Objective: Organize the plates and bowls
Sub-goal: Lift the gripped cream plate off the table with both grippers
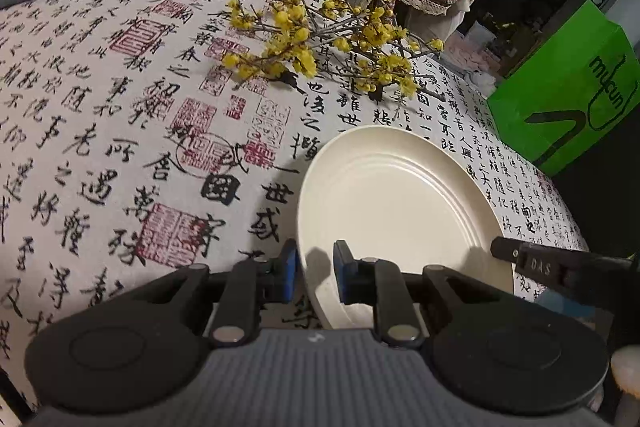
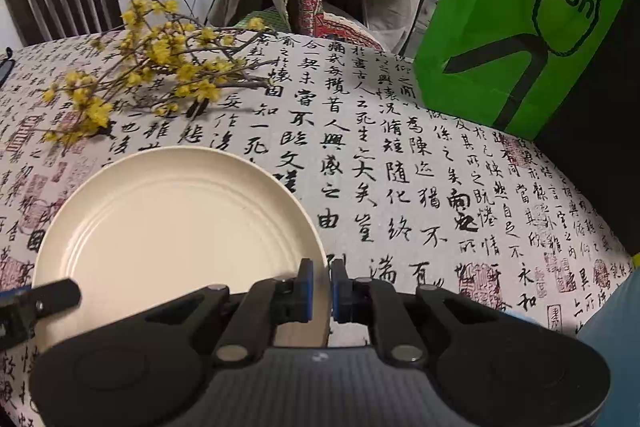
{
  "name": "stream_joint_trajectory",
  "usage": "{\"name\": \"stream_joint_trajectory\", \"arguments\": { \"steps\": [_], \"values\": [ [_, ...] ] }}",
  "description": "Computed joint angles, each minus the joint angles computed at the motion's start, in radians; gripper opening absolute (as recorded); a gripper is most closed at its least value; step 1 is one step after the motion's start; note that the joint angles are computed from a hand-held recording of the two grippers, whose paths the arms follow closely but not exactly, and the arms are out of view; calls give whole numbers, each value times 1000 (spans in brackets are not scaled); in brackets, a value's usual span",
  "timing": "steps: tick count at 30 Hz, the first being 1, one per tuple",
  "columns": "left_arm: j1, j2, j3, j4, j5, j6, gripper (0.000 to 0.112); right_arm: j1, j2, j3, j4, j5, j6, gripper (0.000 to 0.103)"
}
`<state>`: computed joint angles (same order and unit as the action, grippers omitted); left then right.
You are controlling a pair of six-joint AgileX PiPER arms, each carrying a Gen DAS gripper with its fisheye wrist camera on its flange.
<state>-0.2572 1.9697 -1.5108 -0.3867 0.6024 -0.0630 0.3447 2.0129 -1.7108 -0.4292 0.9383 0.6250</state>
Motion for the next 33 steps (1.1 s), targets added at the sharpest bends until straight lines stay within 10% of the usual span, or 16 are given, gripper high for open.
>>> {"name": "stream_joint_trajectory", "arguments": {
  "steps": [33],
  "values": [
    [-11, -22, 6, 167, -55, -109, 19, 54, -65, 155, -116, -164, 2, 8]
  ]
}}
